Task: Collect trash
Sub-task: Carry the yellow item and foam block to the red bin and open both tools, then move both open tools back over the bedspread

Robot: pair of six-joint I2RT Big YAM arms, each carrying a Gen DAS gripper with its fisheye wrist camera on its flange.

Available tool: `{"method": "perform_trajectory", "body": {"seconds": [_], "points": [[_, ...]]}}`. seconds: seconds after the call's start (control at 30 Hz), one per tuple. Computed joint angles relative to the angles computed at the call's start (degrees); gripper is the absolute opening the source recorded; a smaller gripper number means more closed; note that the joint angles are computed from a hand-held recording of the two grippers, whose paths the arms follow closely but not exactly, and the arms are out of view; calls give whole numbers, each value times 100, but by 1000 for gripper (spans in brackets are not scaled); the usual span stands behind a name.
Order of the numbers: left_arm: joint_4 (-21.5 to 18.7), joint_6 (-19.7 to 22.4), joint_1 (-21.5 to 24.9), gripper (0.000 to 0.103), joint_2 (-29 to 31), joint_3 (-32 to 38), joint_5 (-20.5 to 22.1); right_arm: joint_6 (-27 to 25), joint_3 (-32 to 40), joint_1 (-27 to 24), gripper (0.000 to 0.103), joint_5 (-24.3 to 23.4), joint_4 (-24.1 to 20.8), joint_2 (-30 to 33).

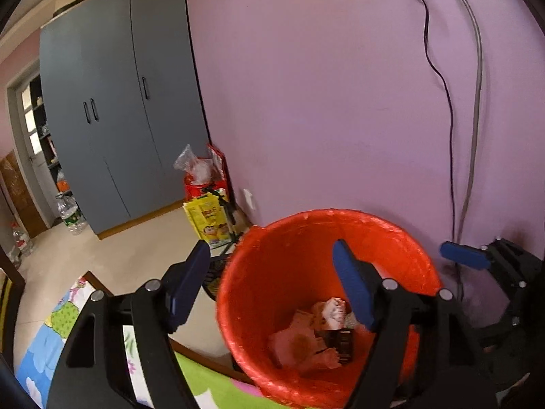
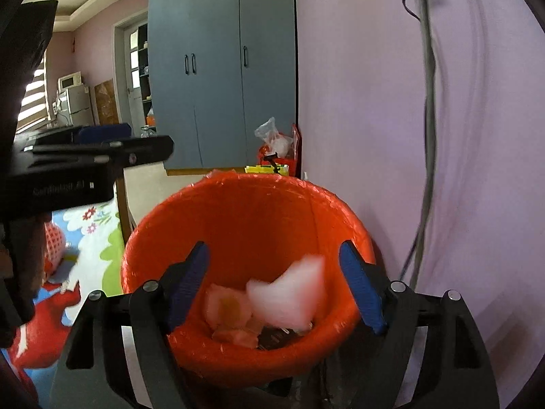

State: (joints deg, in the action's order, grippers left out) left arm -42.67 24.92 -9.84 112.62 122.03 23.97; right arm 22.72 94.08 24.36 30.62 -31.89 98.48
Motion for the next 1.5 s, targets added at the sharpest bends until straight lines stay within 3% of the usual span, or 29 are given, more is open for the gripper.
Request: {"method": "perform_trajectory", "body": {"seconds": [0.23, 0.37, 0.57, 0.77, 1.07, 1.23, 1.5], "points": [[135, 149, 168, 95, -550, -539, -292, 443, -414, 330, 75, 254, -108, -529], [402, 372, 345, 96, -1191, -1180, -443, 595, -379, 693, 75, 548, -301, -762], [410, 185, 1010, 98, -2074, -1948, 121, 894, -268, 1340, 76, 922, -564, -966], [448, 212, 1967, 98, -2804, -2617, 874, 1120, 92, 2003, 79, 1237, -860, -837], [426, 315, 3450, 98, -3154, -3228, 1435, 1435, 756, 2742, 83, 1427, -1171, -336], [577, 734, 3933, 98, -3282, -3723, 1483, 1599, 1057, 2942, 83, 1280, -1358, -16], [537, 893, 4329, 98, -3092, -4020, 1346, 1558, 1441, 3137, 83, 1015, -1582, 527]]}}
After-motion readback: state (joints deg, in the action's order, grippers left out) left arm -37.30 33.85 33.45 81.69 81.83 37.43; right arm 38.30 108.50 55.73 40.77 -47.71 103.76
